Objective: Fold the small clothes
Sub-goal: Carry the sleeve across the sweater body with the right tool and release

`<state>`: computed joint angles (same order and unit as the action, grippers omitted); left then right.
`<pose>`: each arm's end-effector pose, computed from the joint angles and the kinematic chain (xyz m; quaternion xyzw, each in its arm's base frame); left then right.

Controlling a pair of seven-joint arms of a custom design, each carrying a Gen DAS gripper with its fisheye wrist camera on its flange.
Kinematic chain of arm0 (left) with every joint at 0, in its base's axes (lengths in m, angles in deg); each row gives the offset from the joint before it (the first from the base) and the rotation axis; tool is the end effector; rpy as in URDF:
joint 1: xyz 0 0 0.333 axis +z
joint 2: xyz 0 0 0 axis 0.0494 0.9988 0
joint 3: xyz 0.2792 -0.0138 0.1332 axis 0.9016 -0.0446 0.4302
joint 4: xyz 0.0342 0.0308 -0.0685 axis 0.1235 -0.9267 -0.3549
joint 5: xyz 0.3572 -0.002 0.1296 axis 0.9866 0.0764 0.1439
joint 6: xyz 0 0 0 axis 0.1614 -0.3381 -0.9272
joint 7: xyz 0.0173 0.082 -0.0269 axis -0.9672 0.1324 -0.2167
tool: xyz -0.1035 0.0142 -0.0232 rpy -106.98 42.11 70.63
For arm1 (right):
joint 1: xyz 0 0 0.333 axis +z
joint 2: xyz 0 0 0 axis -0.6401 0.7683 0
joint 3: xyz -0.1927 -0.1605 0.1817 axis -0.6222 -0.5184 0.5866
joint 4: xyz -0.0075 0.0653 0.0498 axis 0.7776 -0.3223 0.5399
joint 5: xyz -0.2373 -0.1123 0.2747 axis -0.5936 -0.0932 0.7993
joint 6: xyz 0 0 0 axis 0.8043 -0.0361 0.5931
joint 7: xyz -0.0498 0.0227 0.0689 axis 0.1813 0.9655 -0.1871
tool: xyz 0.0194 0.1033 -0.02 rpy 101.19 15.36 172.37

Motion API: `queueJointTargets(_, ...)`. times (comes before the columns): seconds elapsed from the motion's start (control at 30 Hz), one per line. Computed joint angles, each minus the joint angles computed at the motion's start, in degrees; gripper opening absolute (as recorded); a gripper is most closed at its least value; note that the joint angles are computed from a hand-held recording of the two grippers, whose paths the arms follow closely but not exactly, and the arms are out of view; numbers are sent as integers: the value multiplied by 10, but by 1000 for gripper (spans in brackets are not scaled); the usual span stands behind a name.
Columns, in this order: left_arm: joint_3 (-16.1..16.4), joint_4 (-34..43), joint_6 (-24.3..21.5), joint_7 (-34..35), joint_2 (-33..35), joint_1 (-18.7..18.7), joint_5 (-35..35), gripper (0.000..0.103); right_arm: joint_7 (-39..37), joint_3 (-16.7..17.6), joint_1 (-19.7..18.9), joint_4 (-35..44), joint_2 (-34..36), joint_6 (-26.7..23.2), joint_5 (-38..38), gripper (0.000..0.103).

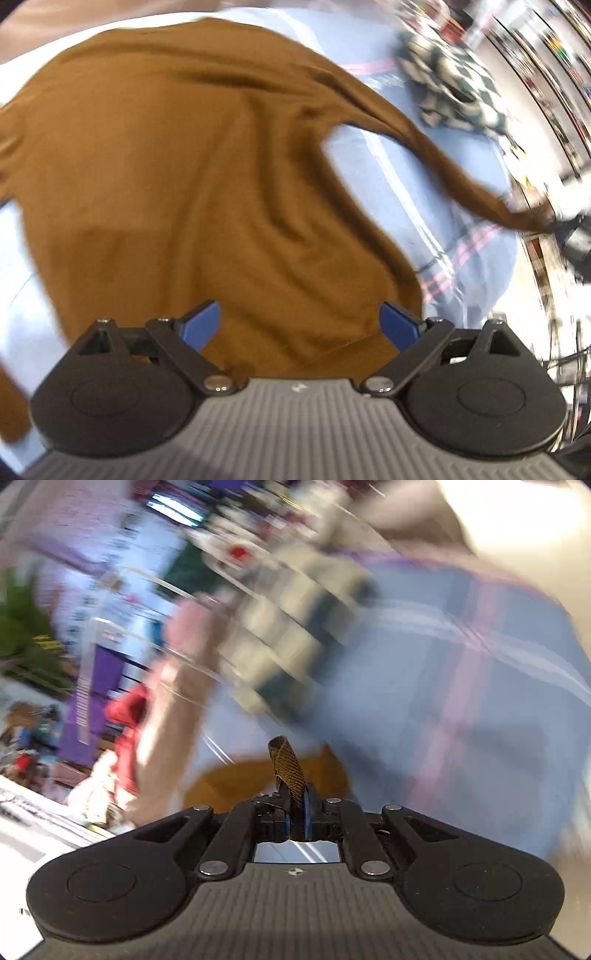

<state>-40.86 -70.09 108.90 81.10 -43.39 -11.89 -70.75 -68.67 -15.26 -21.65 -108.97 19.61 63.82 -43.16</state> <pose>0.5739 -0.3510 0.4727 0.4312 -0.8668 0.2216 0.1170 0.2818 0.3116 0.5679 -0.1228 0.9132 -0.0884 0.3783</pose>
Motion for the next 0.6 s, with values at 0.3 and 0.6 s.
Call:
queueJointTargets(0.3, -21, 72, -59, 59, 37, -27, 11, 95, -88, 16, 112, 95, 144, -227, 64, 84)
queueJointTargets(0.6, -3, 36, -52, 34, 15, -22, 16, 95, -590, -62, 192, 191, 261, -199, -42, 71)
